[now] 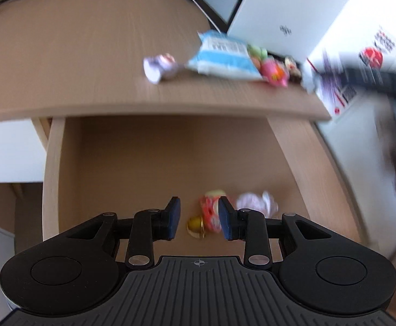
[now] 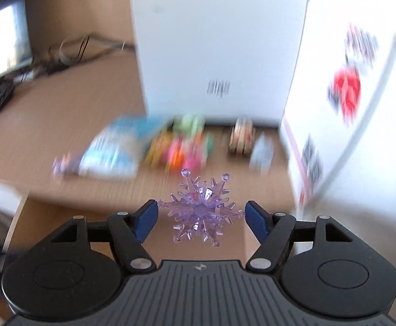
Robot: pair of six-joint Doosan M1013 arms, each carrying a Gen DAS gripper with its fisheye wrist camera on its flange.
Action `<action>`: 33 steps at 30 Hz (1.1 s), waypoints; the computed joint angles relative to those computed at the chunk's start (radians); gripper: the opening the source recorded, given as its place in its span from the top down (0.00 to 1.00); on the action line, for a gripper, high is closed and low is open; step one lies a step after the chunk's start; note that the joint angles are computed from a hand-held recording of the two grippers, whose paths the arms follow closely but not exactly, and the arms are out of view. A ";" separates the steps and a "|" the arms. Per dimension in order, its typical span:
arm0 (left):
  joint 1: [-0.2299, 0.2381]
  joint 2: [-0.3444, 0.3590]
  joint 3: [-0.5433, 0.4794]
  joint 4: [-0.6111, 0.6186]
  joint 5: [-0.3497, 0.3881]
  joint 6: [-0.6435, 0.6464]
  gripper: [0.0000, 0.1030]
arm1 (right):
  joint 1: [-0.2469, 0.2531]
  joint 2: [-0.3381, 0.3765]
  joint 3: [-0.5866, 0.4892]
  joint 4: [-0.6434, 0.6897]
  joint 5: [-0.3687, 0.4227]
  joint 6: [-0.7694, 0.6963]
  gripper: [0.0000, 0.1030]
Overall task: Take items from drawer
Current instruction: 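Carry the purple bunny to the desktop with the left gripper while the right lifts the purple star, then release the purple star on the desktop with the right gripper while the left returns to the drawer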
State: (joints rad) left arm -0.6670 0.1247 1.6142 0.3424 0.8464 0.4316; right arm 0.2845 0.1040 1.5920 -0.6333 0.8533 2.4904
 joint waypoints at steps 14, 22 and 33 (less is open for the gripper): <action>0.010 0.018 0.010 -0.132 0.010 0.149 0.68 | -0.002 0.010 0.016 0.123 0.008 -0.064 0.13; 0.014 0.071 -0.034 -0.213 0.044 0.302 0.68 | 0.034 -0.050 0.110 0.265 0.085 -0.024 0.13; 0.005 0.149 -0.112 -0.239 -0.009 0.444 0.67 | 0.068 -0.094 0.162 0.293 0.159 0.015 0.12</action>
State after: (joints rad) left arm -0.6617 0.2739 1.5017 0.1032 0.8375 0.8751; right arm 0.3524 0.0099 1.7537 -0.3400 1.0125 2.5052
